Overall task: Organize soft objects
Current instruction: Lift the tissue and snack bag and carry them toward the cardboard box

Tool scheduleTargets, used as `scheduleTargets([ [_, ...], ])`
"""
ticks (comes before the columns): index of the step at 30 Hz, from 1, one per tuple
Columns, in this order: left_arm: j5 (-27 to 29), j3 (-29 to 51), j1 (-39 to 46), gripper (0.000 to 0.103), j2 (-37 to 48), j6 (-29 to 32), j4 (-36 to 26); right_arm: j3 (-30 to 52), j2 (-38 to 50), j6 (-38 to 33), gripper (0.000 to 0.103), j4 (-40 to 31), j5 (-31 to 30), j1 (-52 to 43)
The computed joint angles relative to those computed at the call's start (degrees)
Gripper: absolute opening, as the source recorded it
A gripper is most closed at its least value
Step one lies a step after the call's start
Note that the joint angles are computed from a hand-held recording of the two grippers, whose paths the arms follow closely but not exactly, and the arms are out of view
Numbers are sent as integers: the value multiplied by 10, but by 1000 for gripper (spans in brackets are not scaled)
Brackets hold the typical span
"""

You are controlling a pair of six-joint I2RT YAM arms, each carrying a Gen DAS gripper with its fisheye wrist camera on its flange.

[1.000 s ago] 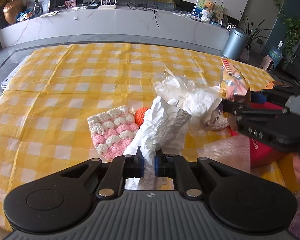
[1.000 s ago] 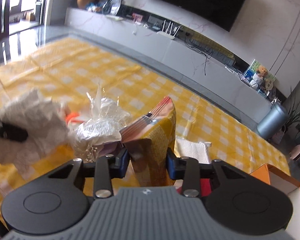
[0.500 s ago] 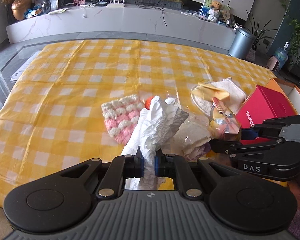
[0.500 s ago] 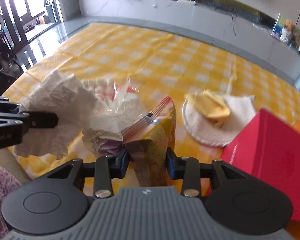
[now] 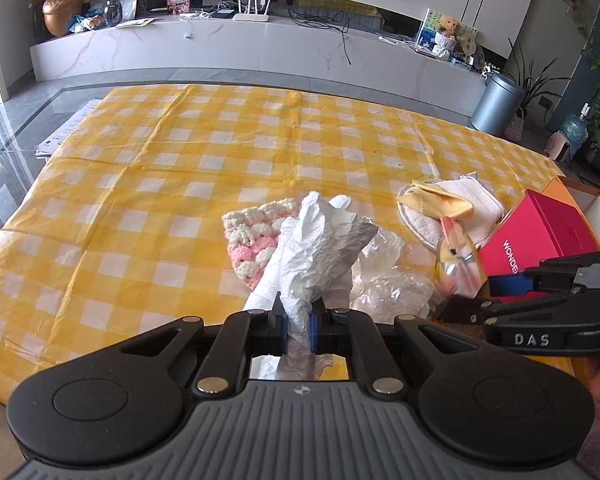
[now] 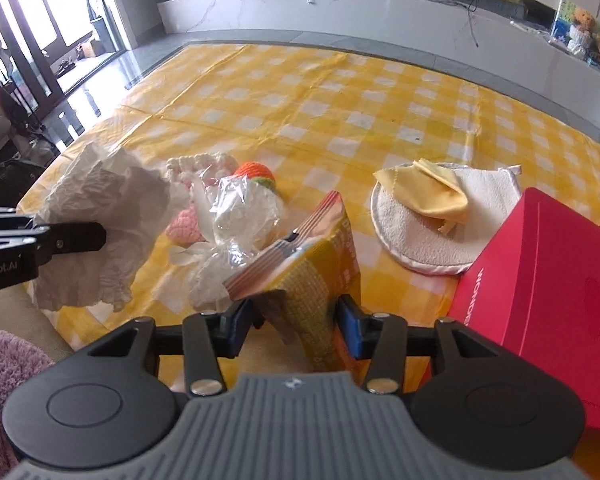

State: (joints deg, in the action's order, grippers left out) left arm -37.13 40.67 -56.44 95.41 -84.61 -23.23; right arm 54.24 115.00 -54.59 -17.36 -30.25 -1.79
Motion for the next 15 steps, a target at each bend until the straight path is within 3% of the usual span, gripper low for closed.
scheduleTargets([
  [6,-5,11,12,11,2,35,20,2,2,-23,48,0,4,4],
  [10,6,17,21,11,14,65,43,20,-3,-36,64,-35,-13,-2],
  [15,23,32,23,11,40,95,69,-2,-13,-111,64,-26,19,8],
])
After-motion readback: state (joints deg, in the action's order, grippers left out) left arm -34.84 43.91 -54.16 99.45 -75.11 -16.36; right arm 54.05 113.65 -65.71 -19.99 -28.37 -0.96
